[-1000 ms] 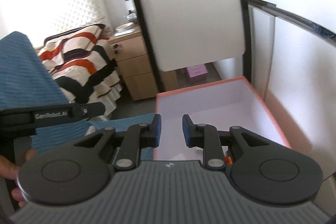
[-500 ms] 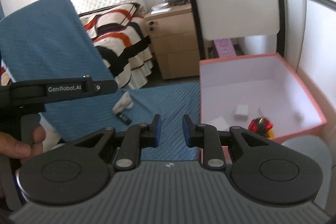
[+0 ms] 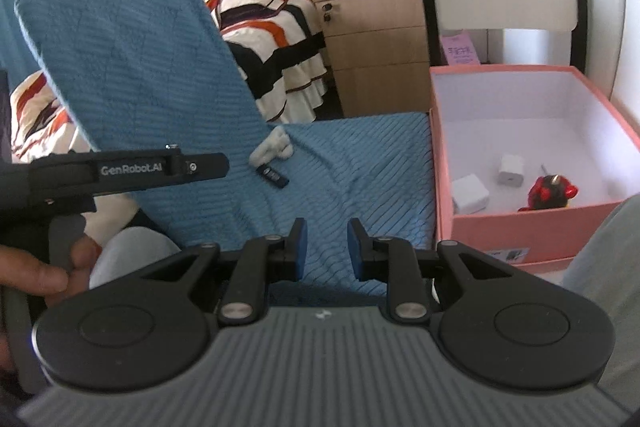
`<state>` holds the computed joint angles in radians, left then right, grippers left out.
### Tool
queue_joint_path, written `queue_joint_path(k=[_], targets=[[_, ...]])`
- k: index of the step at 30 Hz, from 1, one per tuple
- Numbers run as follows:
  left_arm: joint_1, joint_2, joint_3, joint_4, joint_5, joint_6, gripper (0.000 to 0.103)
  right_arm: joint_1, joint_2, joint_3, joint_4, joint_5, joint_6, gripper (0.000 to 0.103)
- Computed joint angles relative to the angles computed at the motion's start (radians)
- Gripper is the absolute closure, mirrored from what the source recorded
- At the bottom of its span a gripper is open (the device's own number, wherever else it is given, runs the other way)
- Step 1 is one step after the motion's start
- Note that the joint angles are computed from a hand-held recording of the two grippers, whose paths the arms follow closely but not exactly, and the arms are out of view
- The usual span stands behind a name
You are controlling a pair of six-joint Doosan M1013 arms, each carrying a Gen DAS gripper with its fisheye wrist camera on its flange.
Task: Organize rigid objects
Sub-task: 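Move both tools back from the box to the chair seat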
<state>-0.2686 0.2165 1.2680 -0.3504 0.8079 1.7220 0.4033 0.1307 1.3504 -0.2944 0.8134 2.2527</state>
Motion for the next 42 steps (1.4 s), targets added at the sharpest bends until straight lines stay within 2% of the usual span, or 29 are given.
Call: queue_joint_path(k=[13, 20, 24, 31, 36, 42], targets=[[0.013, 0.016, 0.042, 0.053, -0.048, -0.057, 0.053, -0.004, 0.031, 0.013, 0.093, -0.058, -0.151, 0.077], [0.018, 0.053, 0.038, 0.103, -0.088, -0.084, 0.053, -0.029, 0.071, 0.001, 0.205, -0.096, -0.312, 0.077], [0.023, 0.083, 0.031, 0.113, -0.125, -0.075, 0.053, -0.043, 0.103, -0.026, 0.222, -0.099, -0.319, 0.077], [0.035, 0.138, 0.003, 0.064, -0.141, 0.015, 0.053, -0.064, 0.152, -0.066, 0.249, -0.121, -0.354, 0.077], [0.053, 0.181, -0.023, -0.011, -0.115, 0.064, 0.053, -0.076, 0.194, -0.112, 0.318, -0.082, -0.43, 0.077], [0.066, 0.22, -0.064, -0.056, -0.096, 0.09, 0.053, -0.089, 0.226, -0.156, 0.305, -0.056, -0.463, 0.077]])
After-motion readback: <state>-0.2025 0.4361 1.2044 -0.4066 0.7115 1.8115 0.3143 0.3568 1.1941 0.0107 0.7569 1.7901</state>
